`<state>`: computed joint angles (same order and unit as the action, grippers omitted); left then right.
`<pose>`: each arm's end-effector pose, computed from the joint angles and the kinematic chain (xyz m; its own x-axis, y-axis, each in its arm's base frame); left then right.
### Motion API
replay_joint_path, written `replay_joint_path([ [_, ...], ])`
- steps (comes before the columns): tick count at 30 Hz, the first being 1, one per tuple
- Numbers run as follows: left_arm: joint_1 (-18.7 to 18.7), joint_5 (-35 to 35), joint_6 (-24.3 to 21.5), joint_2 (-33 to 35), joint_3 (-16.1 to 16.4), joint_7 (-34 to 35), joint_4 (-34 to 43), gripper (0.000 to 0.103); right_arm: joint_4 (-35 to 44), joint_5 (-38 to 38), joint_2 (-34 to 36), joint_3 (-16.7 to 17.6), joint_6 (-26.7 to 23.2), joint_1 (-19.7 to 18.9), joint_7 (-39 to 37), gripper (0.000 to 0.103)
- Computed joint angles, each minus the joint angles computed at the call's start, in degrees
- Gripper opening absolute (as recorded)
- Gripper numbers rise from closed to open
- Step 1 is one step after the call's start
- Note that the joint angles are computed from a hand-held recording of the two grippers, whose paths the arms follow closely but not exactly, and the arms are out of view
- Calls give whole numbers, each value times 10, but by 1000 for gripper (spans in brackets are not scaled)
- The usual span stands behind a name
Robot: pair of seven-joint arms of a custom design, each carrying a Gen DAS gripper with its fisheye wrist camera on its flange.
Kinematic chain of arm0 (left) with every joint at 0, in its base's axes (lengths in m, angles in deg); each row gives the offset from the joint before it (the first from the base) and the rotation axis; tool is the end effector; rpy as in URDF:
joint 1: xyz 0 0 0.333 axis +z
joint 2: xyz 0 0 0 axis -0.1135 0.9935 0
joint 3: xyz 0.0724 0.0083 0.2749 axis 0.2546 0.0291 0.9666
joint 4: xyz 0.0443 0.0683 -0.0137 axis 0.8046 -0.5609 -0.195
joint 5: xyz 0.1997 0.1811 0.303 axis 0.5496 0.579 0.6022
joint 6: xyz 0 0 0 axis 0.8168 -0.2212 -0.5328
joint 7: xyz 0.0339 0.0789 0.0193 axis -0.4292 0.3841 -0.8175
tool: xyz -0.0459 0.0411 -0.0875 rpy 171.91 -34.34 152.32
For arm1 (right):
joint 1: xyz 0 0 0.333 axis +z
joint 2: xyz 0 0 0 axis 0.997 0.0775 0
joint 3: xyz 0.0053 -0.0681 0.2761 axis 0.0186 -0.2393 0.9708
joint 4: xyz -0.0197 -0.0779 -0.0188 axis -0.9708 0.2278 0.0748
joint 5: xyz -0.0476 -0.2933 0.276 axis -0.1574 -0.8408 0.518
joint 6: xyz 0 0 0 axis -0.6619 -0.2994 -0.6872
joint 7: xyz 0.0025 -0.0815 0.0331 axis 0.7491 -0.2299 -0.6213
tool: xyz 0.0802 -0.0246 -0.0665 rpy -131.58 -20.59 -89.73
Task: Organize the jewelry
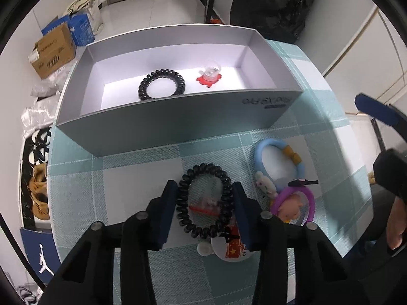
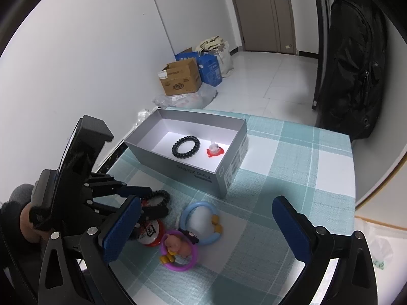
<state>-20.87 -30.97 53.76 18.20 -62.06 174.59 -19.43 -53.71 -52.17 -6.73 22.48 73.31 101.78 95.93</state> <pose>0.6809 -0.2966 0.5090 -0.4899 -0.8599 0.1435 -0.8411 0.4229 -0.3373 0.6185 0.2269 0.5534 0.2160 -0.9543 -0.2068 -0.7592 -0.0310 -0.6501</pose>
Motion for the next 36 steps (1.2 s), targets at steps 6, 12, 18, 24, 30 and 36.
replay_joint_path([
  [6,12,-25,-8,13,-3,-8,19,36,4,-4,3,-1,-6,0,8,103],
  [12,37,-70,24,-11,-13,-8,-15,36,8,-4,6,-1,-1,1,10,103],
  [18,51,-123,32,3,-29,-4,6,36,18,-3,15,1,-7,2,2,103],
  [24,69,-184,15,24,-44,-8,37,36,27,-4,23,1,-18,4,1,103],
  [30,94,-255,-30,63,-65,-32,88,36,44,27,37,9,-40,-1,-29,103],
  [36,109,-303,-66,96,-78,-62,133,36,59,75,50,24,-48,1,-113,102],
])
